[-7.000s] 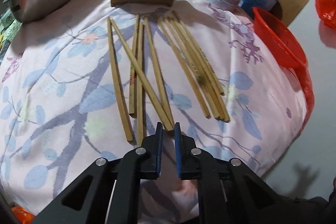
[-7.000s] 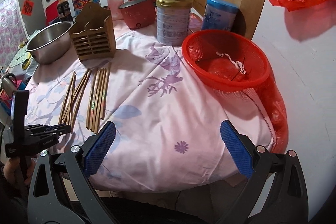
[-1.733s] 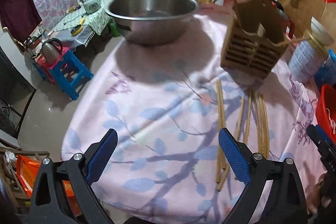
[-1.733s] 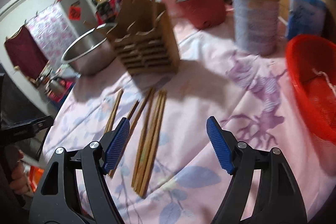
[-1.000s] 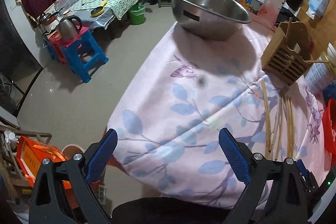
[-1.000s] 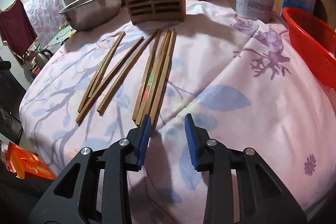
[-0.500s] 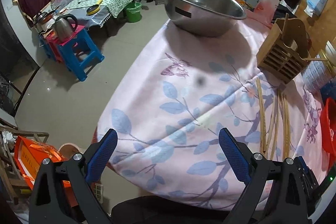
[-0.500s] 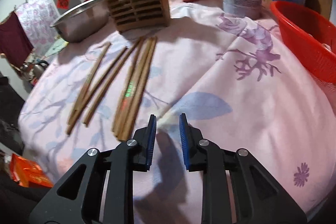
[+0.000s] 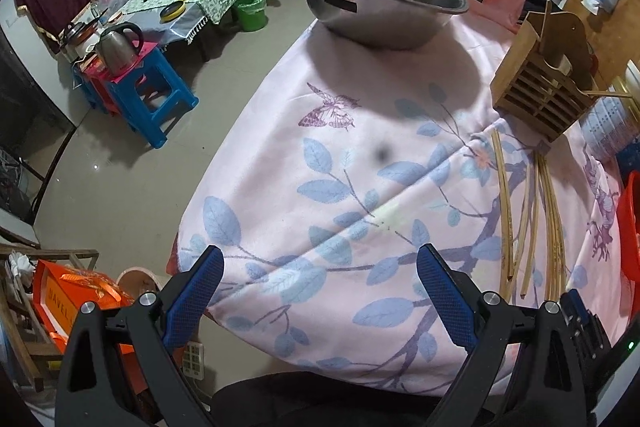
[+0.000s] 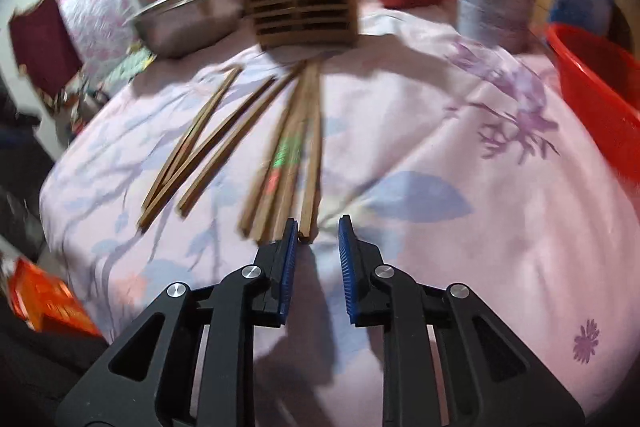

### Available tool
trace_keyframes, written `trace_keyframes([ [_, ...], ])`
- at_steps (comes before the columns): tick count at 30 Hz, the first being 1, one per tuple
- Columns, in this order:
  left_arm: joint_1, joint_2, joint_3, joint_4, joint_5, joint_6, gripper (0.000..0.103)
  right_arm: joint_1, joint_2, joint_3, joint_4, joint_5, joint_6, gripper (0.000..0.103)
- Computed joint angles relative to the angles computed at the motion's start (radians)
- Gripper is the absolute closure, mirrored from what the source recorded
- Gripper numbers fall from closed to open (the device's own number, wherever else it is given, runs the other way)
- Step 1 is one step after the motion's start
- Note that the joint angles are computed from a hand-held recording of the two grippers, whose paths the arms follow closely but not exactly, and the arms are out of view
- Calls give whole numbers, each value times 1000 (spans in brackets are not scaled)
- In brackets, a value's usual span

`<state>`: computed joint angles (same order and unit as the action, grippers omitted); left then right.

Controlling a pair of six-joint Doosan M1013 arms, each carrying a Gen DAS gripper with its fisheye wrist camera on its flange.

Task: Organize utensils
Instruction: 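Grasp a chopstick with the right tool and lift it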

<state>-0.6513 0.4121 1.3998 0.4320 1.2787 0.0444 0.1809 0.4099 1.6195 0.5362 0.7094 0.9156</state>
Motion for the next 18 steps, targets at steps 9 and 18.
trace_keyframes([
  [9, -2, 21, -29, -2, 6, 35, 8, 1, -4, 12, 25, -4, -56, 83],
  [18, -11, 35, -43, 45, 9, 58, 8, 6, -8, -2, 36, -58, -59, 97],
])
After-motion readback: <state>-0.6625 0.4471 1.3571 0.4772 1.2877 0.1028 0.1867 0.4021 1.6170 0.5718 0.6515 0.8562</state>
